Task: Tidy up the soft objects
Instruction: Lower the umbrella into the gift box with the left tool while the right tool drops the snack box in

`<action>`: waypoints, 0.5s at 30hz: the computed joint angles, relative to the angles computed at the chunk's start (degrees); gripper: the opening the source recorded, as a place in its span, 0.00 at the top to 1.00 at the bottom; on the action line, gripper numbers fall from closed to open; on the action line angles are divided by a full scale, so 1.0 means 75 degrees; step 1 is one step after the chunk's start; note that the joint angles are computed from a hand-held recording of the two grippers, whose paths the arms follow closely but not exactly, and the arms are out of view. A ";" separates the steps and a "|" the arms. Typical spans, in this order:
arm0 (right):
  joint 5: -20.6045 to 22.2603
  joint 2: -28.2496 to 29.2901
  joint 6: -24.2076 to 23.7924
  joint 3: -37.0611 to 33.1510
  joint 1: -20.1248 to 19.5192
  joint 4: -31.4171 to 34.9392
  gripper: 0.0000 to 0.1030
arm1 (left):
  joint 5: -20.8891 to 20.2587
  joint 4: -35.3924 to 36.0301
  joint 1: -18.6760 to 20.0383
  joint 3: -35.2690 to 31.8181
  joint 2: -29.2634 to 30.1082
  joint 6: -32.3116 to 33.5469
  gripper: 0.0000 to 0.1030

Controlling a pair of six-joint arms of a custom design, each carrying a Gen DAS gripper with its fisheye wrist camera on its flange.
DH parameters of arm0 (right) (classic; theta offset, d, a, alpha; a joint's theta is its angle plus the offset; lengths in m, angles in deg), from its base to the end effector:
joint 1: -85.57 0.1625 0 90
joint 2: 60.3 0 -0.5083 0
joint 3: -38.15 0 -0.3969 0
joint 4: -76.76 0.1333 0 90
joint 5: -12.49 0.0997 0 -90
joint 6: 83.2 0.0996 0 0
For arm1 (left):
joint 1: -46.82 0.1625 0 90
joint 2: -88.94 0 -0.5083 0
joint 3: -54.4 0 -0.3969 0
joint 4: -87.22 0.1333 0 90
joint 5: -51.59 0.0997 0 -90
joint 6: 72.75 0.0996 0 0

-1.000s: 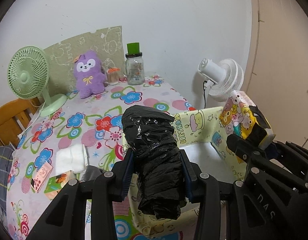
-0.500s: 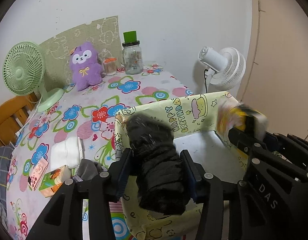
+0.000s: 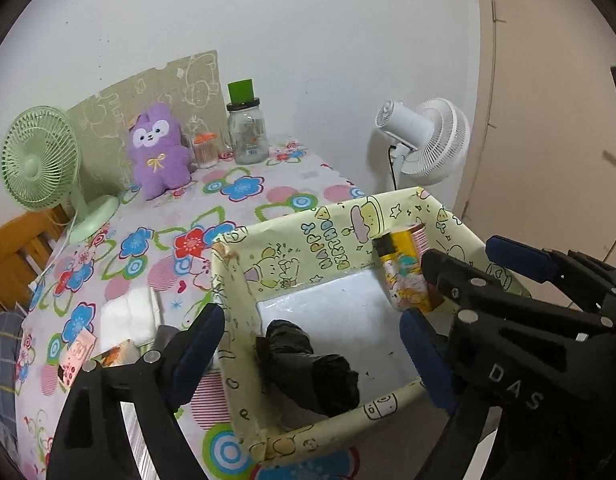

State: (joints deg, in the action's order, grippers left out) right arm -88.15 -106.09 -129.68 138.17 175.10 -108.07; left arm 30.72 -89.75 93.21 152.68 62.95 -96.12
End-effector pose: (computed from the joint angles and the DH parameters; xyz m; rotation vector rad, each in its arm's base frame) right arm 0.1090 -0.7268 0.1954 0.9288 -2.4155 0.7816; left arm -0.3072 -0.6507 -0.0019 0.1816 2.0555 -1.0022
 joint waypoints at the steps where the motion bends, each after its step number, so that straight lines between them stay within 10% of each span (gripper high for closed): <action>1: 0.0021 -0.0015 0.0017 0.0024 0.0004 0.0001 0.41 | -0.0014 0.0014 -0.0001 0.0033 -0.0032 -0.0064 0.12; 15: 0.0180 -0.0263 0.0051 0.0554 0.0184 -0.0556 0.23 | 0.0267 -0.0550 -0.0250 0.0538 -0.0275 0.0007 0.05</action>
State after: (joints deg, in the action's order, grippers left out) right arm -86.81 -108.07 -129.29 142.33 176.48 -112.24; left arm 32.72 -93.88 91.34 156.71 60.88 -96.07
